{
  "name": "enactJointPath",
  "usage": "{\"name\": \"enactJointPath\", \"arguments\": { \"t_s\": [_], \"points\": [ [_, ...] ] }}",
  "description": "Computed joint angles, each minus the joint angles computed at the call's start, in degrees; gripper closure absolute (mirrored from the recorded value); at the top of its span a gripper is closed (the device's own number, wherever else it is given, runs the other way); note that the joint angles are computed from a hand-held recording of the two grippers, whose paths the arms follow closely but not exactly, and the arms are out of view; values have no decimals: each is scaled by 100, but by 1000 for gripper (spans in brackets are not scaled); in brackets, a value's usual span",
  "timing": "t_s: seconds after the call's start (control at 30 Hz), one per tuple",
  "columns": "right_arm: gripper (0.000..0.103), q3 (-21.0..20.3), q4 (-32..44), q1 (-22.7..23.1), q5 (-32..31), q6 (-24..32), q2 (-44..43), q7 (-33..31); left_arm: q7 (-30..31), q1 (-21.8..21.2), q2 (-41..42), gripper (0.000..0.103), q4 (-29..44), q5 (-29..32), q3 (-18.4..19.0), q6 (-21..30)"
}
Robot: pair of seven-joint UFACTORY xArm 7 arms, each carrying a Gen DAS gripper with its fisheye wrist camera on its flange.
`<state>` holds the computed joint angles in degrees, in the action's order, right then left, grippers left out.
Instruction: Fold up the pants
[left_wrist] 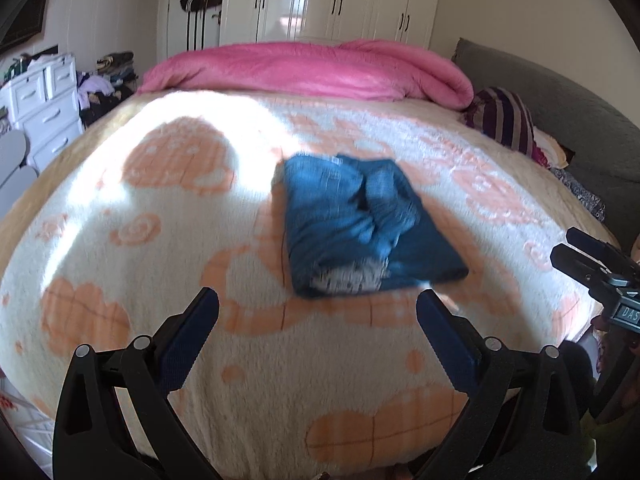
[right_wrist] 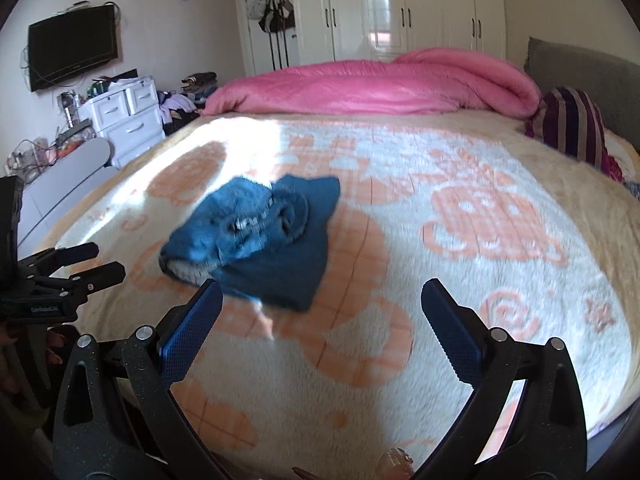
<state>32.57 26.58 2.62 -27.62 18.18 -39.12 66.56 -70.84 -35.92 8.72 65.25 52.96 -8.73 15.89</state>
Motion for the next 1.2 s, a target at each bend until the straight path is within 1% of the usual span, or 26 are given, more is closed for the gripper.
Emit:
{"name": "enactJointPath", "arguments": {
  "t_s": [0.13,0.2,0.3,0.77,1.2],
  "points": [
    [9,78,-17,-1,49,-36,359,163,-38,-30,84,4,-100,-32,21,-33],
    [9,168,-13,-78,-12,-141,492,351,16,-44,136,4,-97,-93,25,30],
    [9,166,41,-95,-145,-145,629,390,45,-47,165,4,-106,-187,59,6],
    [9,-11,11,34,-345,-137,637,534,123,-82,170,4,-24,-330,95,80],
    [9,-87,-4,112,-319,-93,605,509,144,-96,160,4,-19,-412,79,132]
  ]
}}
